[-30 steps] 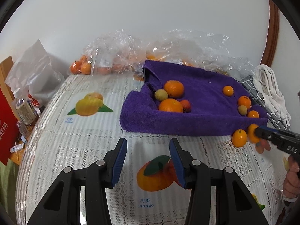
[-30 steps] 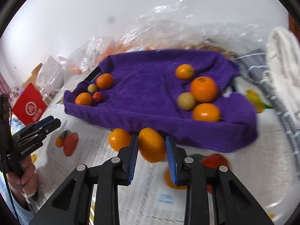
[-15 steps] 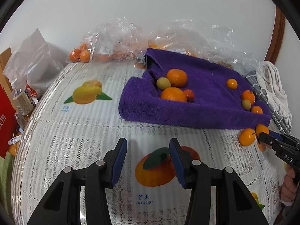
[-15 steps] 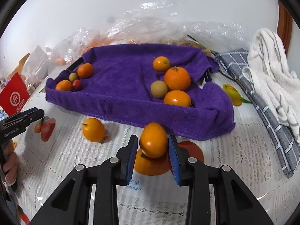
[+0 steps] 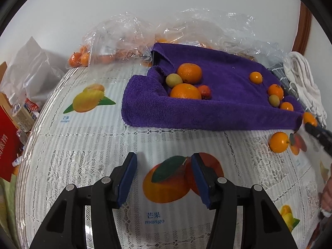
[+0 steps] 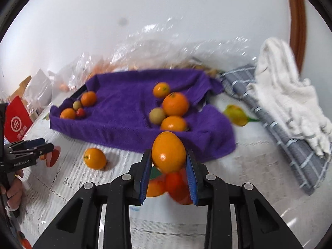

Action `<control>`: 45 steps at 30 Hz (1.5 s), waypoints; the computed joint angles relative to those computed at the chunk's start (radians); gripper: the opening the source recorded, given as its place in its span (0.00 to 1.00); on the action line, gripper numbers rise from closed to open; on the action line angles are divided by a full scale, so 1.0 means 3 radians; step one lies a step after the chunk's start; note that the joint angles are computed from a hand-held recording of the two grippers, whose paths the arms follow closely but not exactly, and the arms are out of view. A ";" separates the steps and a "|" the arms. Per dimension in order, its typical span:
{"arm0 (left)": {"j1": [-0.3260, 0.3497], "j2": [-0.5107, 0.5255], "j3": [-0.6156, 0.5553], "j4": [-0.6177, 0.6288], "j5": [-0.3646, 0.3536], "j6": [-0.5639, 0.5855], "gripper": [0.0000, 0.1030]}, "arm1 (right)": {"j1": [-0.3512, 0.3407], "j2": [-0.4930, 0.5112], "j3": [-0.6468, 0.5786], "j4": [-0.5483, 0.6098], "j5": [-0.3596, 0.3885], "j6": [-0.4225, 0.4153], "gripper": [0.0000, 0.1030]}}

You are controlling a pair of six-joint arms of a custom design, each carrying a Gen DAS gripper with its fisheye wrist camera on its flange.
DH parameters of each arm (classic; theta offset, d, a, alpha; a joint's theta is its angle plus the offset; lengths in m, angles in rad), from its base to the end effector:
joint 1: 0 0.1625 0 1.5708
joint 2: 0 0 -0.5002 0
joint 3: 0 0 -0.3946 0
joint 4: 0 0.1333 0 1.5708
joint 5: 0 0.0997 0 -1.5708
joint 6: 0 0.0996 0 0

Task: Organize fruits
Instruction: 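Grasp an oval orange fruit with the right tool while the left tool approaches an orange, then carry the oval fruit with the right tool while the left tool grasps an orange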

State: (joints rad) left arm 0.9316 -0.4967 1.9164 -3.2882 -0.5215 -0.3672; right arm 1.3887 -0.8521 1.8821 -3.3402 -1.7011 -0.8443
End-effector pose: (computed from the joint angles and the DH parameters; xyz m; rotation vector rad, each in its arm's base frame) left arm -0.1870 -0.6198 -0.0074 0.1088 2.1994 -0.9005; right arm -0.0035 -0.6834 0.1949 0.7710 -2.4420 0.7822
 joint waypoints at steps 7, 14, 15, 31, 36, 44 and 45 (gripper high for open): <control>-0.0006 -0.0053 0.0093 -0.0218 -0.0315 0.0000 0.49 | -0.0131 -0.0131 -0.0034 -0.0056 0.0034 0.0186 0.31; -0.0167 0.0101 -0.0151 -0.0304 -0.0987 0.0423 0.49 | -0.0246 -0.0230 -0.0032 -0.0047 0.0096 0.0275 0.31; -0.0191 0.0158 -0.0240 -0.0221 -0.0991 0.0463 0.49 | -0.0249 -0.0234 -0.0026 -0.0071 0.0084 0.0267 0.31; -0.0259 0.0498 -0.0679 0.0097 -0.1261 0.0703 0.27 | -0.0326 -0.0319 0.0047 -0.0035 0.0217 0.0205 0.31; -0.0265 0.0329 -0.0358 -0.0178 -0.0882 0.0513 0.27 | -0.0316 -0.0309 0.0081 -0.0073 0.0230 0.0137 0.31; -0.0292 0.0023 0.0074 -0.0248 -0.0394 0.0147 0.27 | -0.0285 -0.0322 0.0099 0.0033 0.0194 0.0226 0.31; -0.0314 -0.0010 0.0130 -0.0282 -0.0342 0.0132 0.27 | -0.0271 -0.0330 0.0114 0.0031 0.0183 0.0235 0.31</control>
